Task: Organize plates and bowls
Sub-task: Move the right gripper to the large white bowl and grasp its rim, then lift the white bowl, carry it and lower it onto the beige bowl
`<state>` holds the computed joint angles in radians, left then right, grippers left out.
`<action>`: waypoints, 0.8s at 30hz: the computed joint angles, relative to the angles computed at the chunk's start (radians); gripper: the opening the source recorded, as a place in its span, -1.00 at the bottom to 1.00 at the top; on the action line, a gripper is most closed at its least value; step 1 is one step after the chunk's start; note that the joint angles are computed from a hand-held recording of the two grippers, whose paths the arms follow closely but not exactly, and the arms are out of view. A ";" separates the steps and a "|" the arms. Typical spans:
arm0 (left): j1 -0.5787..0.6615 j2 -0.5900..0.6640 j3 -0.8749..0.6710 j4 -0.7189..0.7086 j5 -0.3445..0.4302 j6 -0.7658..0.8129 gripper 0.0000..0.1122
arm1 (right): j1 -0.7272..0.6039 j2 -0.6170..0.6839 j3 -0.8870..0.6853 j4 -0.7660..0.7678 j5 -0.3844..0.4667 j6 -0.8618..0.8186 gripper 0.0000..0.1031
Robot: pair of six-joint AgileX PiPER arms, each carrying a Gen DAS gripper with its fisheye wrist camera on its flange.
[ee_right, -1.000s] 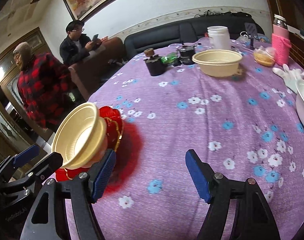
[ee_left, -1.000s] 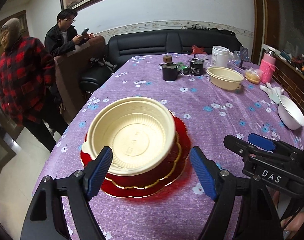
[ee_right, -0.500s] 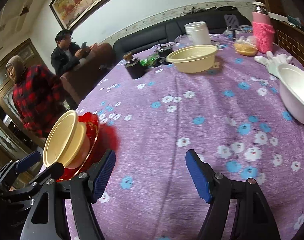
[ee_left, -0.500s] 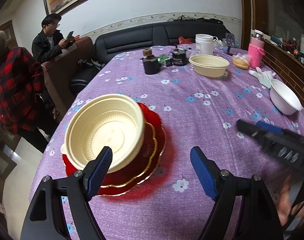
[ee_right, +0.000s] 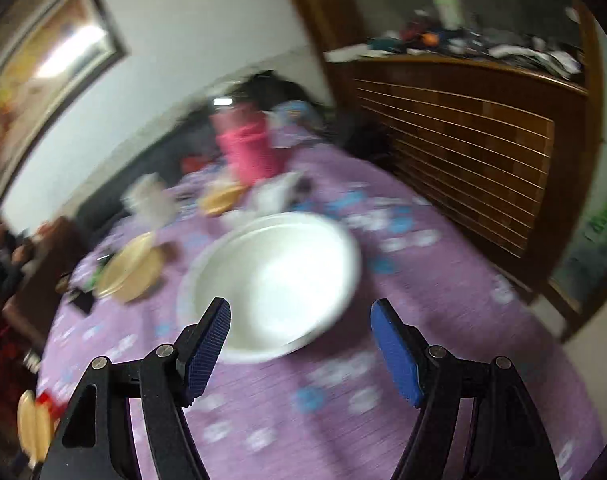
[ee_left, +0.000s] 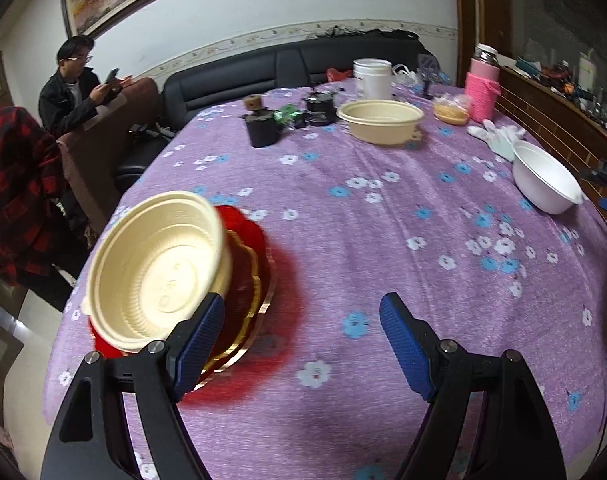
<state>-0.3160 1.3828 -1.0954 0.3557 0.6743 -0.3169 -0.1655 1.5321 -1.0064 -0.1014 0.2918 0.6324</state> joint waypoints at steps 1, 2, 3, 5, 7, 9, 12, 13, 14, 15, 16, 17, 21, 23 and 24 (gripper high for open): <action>-0.008 0.005 -0.004 -0.012 0.005 0.011 0.42 | -0.024 0.035 -0.023 0.063 0.003 -0.054 0.49; -0.013 0.011 -0.008 -0.019 0.007 0.015 0.42 | -0.037 0.061 -0.039 0.113 0.002 -0.101 0.49; -0.016 0.015 -0.012 -0.031 0.012 0.026 0.42 | -0.056 0.092 -0.057 0.203 -0.002 -0.187 0.49; -0.020 0.024 -0.021 -0.036 0.022 0.026 0.42 | -0.077 0.155 -0.104 0.380 0.004 -0.348 0.32; -0.023 0.031 -0.027 -0.027 0.028 0.013 0.42 | -0.087 0.200 -0.137 0.538 0.026 -0.501 -0.09; -0.016 0.042 -0.041 -0.034 0.032 0.011 0.42 | -0.087 0.238 -0.167 0.698 0.064 -0.668 -0.35; -0.004 0.061 -0.062 -0.066 0.035 0.024 0.42 | -0.034 0.230 -0.166 0.783 0.072 -0.782 -0.46; 0.000 0.070 -0.073 -0.087 0.038 0.034 0.42 | -0.013 0.227 -0.169 0.827 0.087 -0.836 -0.47; 0.004 0.078 -0.081 -0.106 0.040 0.046 0.42 | 0.004 0.227 -0.174 0.869 0.108 -0.883 -0.47; 0.006 0.085 -0.089 -0.124 0.043 0.057 0.42 | 0.016 0.229 -0.176 0.927 0.133 -0.944 -0.47; 0.007 0.094 -0.099 -0.144 0.048 0.071 0.42 | 0.028 0.241 -0.191 1.017 0.188 -1.040 -0.47; 0.003 0.100 -0.105 -0.148 0.051 0.073 0.42 | 0.040 0.257 -0.206 1.068 0.223 -1.095 -0.47; 0.006 0.137 -0.147 -0.208 0.074 0.125 0.42 | 0.136 0.265 -0.217 1.057 0.211 -1.161 -0.46; 0.012 0.167 -0.178 -0.242 0.091 0.144 0.42 | 0.183 0.251 -0.194 0.974 0.120 -1.116 -0.43; 0.016 0.182 -0.195 -0.259 0.099 0.151 0.41 | 0.188 0.246 -0.181 0.975 0.105 -1.122 -0.43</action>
